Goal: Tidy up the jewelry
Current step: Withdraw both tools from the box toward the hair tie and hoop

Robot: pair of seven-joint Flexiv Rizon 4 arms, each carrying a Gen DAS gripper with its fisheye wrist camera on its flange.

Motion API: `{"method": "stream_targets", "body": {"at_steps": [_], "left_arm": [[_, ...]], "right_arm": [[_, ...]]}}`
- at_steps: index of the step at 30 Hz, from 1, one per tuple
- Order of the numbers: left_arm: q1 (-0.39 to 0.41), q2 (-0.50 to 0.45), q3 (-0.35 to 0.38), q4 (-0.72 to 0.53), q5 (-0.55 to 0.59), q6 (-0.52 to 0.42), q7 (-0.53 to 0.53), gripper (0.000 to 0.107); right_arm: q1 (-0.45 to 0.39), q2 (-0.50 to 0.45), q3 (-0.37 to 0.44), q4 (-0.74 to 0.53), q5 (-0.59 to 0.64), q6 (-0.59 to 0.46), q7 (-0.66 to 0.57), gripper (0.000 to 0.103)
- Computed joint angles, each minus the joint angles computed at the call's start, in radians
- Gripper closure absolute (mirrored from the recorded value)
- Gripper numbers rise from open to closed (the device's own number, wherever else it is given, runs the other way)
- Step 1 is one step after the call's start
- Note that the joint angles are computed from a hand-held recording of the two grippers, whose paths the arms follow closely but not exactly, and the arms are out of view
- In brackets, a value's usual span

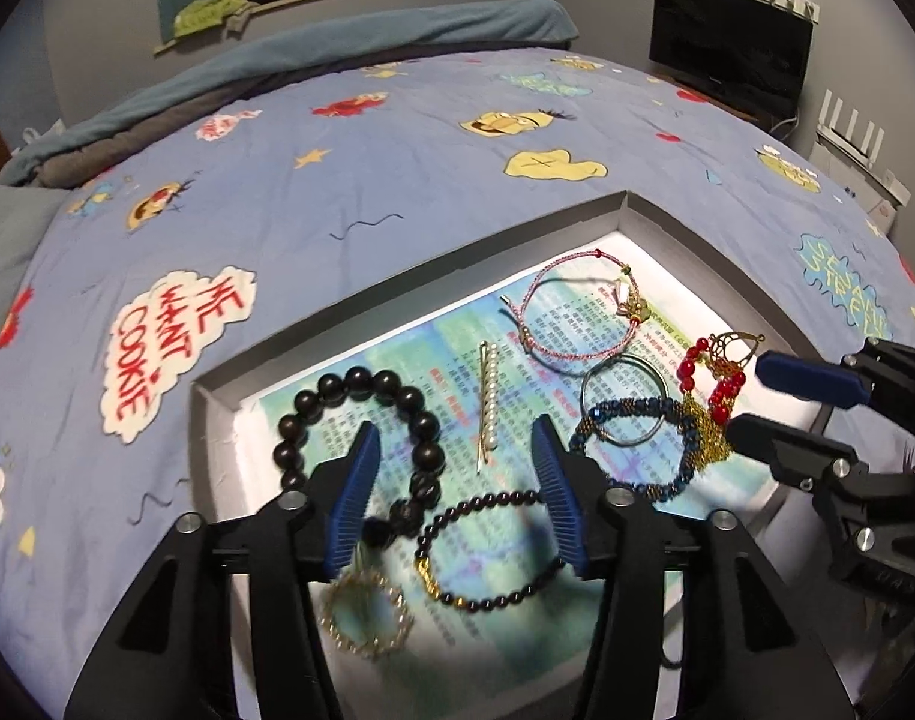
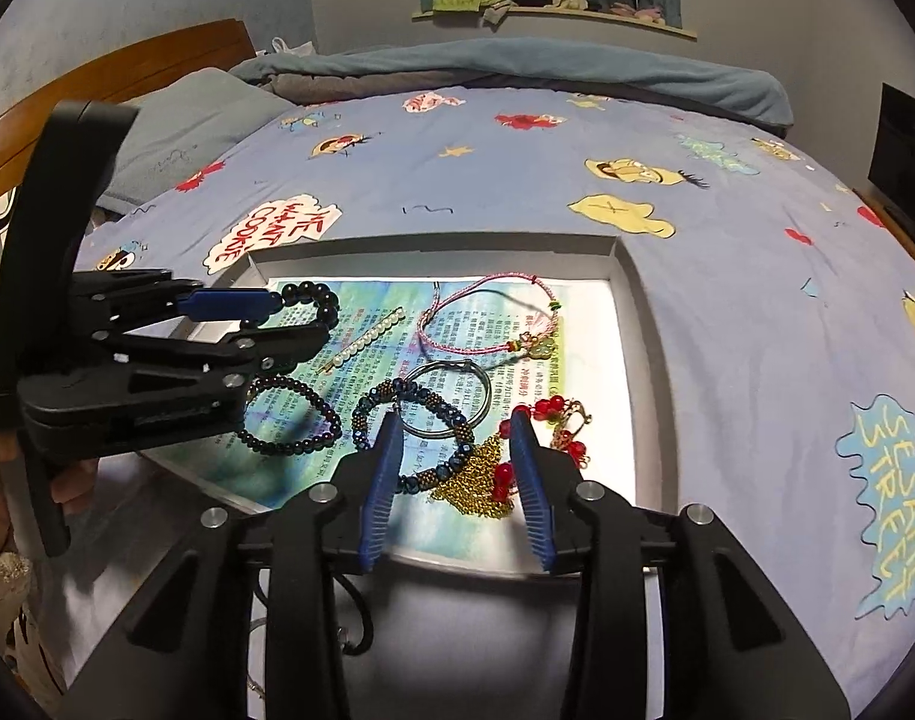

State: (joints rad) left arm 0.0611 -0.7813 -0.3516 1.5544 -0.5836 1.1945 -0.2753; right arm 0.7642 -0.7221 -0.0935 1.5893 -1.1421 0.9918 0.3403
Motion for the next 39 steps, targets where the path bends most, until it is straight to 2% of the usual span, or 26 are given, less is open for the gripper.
{"method": "stream_targets", "body": {"at_steps": [4,8,12,15,17,20,25,31,34,39], "left_arm": [[0.02,0.023,-0.016,0.036,-0.016,0.021,0.016,0.048],[0.062,0.053,-0.065,0.091,-0.062,0.059,0.063,0.035],[0.09,0.08,-0.09,0.131,-0.105,0.076,0.1,0.031],[0.119,0.103,-0.114,0.165,-0.155,0.097,0.129,0.022],[0.127,0.114,-0.111,0.174,-0.181,0.097,0.133,0.02],[0.153,0.136,-0.13,0.205,-0.245,0.122,0.164,0.014],[0.196,0.186,-0.159,0.261,-0.39,0.134,0.25,0.012],[0.209,0.249,-0.181,0.336,-0.598,0.172,0.437,0.012],[0.201,0.276,-0.171,0.364,-0.681,0.169,0.51,0.012],[0.166,0.3,-0.122,0.397,-0.759,0.154,0.573,0.011]], "right_arm": [[0.007,0.019,0.002,0.018,-0.01,-0.02,0.019,0.056],[0.014,0.037,0.009,0.033,-0.03,-0.045,0.048,0.039],[0.016,0.05,0.022,0.039,-0.043,-0.075,0.061,0.032],[0.018,0.064,0.028,0.053,-0.069,-0.087,0.087,0.02],[0.021,0.075,0.034,0.061,-0.084,-0.105,0.106,0.012],[0.026,0.09,0.048,0.072,-0.098,-0.142,0.123,0.006],[0.04,0.106,0.075,0.081,-0.108,-0.218,0.124,0.006],[0.05,0.114,0.099,0.088,-0.108,-0.262,0.121,0.006],[0.054,0.123,0.107,0.099,-0.116,-0.275,0.128,0.006],[0.057,0.133,0.123,0.116,-0.108,-0.301,0.121,0.006]]}}
